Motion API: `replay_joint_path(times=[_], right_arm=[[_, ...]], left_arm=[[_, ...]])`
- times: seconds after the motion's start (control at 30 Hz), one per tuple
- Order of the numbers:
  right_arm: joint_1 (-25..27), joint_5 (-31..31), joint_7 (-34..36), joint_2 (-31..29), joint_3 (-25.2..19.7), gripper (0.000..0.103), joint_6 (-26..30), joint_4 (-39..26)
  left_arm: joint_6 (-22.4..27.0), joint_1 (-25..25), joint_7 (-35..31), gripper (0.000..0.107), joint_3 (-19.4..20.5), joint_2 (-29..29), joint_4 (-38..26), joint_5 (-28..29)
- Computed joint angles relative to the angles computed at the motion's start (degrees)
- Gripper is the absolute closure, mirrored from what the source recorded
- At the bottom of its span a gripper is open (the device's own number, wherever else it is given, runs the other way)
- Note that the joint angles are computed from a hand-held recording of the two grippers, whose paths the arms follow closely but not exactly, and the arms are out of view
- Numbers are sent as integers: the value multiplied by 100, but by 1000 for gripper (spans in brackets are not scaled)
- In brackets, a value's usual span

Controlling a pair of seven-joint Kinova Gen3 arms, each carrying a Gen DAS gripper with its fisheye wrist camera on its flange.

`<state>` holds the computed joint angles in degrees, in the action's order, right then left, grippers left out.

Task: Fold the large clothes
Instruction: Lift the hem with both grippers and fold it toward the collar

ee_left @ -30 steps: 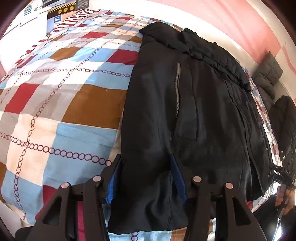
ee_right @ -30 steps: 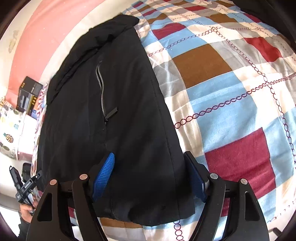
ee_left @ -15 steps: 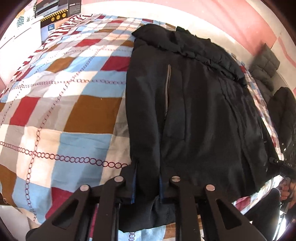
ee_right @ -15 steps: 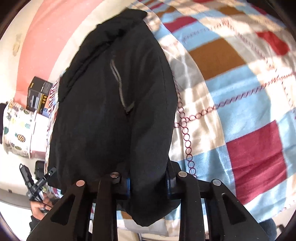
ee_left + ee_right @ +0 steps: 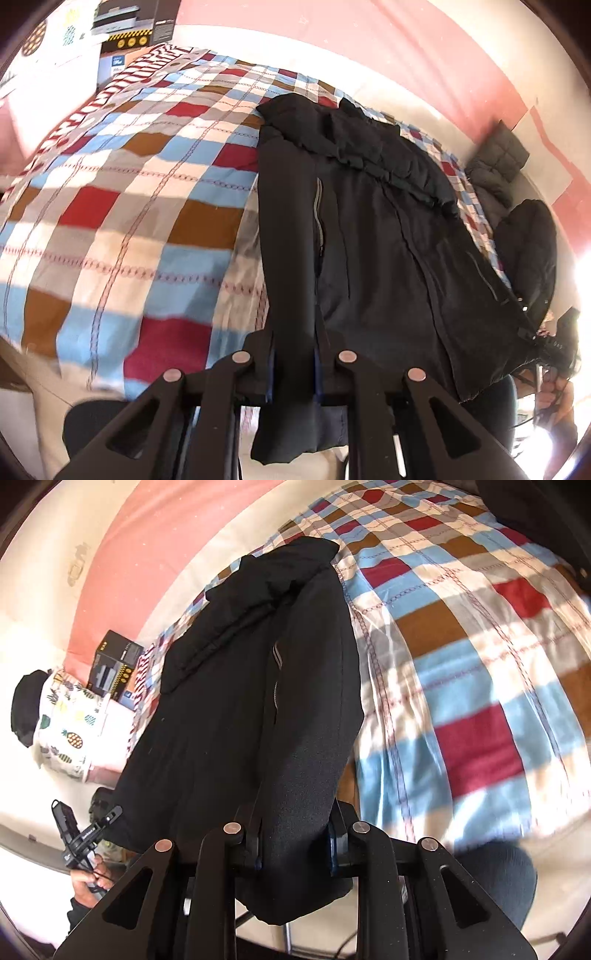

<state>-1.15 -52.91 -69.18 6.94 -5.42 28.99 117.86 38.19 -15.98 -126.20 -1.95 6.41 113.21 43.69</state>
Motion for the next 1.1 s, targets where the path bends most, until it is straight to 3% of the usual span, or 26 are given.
replay_joint_path(times=[0.07,0.17,0.33,0.53,0.73,0.9,0.97,1.1], right_arm=[[-28,-61,-96,-145,-17,79,-9,143],[416,-250,28,-244,-362,79,89,292],[507,-1088,731,-260,-300,79,161,385],[568,-1666,1356,-317,-77,79,416,-86],[738,-2028,1732,7,-37,79,563,-918],[659,-1323,1020,606,-124,79,409,-2127],[719,-1047,733,941,-236,79,412,-2658],[22,-773,212,1636,548,79,539,-3720]], left_arm=[[170,-110,-134,92,-61,-78,94,142],[349,-222,-350,92,-138,-82,170,464],[461,-299,-535,92,-172,-68,38,942],[458,-304,-692,92,-173,-87,-537,1540],[296,-295,-676,92,3,360,-1485,1986],[185,-152,32,92,107,1036,-2651,1622],[69,-230,320,92,356,1406,-3182,1416],[-204,-255,1126,92,786,2144,-4244,587]])
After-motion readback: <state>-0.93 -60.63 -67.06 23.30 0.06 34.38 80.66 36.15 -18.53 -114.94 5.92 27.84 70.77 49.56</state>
